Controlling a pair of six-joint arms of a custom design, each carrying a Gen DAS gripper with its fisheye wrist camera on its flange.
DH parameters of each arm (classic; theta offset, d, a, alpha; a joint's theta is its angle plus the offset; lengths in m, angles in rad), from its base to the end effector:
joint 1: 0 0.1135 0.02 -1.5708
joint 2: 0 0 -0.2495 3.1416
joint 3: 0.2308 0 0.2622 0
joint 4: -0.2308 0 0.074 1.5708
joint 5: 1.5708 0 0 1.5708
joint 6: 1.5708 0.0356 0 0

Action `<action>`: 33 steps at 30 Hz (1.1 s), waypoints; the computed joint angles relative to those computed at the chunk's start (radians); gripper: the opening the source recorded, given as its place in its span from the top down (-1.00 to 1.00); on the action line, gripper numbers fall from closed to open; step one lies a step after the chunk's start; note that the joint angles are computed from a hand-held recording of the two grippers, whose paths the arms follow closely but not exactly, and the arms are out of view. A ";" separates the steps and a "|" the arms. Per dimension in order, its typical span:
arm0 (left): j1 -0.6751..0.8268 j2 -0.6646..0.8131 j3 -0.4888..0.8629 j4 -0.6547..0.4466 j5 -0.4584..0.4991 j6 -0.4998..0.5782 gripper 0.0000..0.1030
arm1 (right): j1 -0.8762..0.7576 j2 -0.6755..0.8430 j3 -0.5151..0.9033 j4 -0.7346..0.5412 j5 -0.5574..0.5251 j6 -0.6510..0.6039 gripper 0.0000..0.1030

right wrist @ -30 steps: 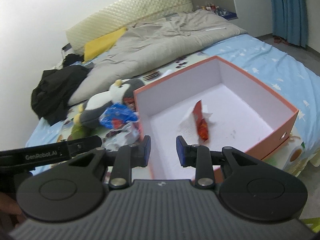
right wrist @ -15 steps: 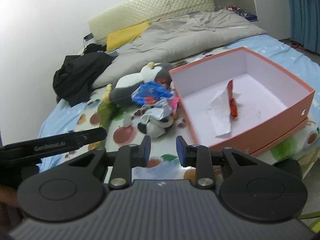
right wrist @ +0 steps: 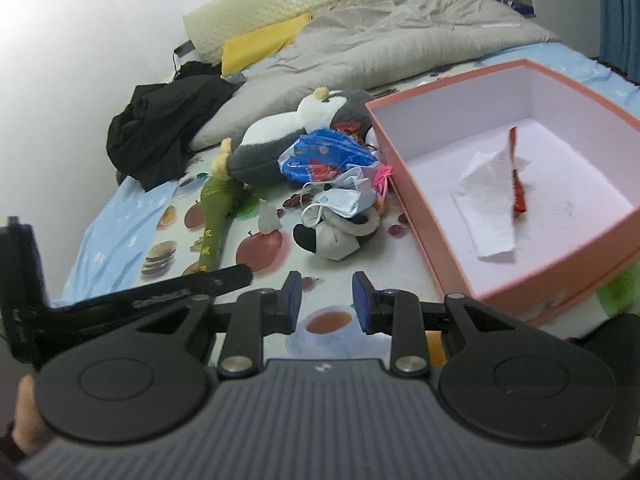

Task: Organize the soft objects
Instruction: 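Grasp the small panda plush with the left tool while the right tool grasps the blue face mask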

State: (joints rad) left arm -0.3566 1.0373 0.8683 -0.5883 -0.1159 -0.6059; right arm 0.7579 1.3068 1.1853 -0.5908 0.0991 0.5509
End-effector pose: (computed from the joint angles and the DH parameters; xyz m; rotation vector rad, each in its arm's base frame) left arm 0.2210 -0.0779 0.2694 -0.3500 2.3216 -0.3473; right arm 0.2191 0.2025 0.3114 -0.1893 2.3372 0.5609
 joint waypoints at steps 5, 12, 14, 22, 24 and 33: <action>0.115 0.156 -0.026 0.186 0.138 0.009 -0.23 | -0.039 0.153 0.090 0.054 -0.034 0.007 0.37; 0.173 0.345 -0.035 0.393 0.239 -0.032 -0.23 | -0.064 0.337 0.204 0.122 -0.032 0.042 0.37; 0.186 0.387 -0.036 0.449 0.275 -0.055 -0.22 | -0.065 0.391 0.257 0.106 -0.024 0.040 0.37; 0.201 0.508 -0.032 0.579 0.347 -0.146 -0.22 | -0.058 0.522 0.370 0.074 0.033 0.040 0.38; 0.195 0.522 -0.034 0.595 0.328 -0.153 -0.20 | -0.059 0.544 0.387 0.065 0.044 0.042 0.38; 0.206 0.538 -0.070 0.708 0.350 -0.219 -0.11 | -0.064 0.580 0.429 0.019 0.070 0.102 0.38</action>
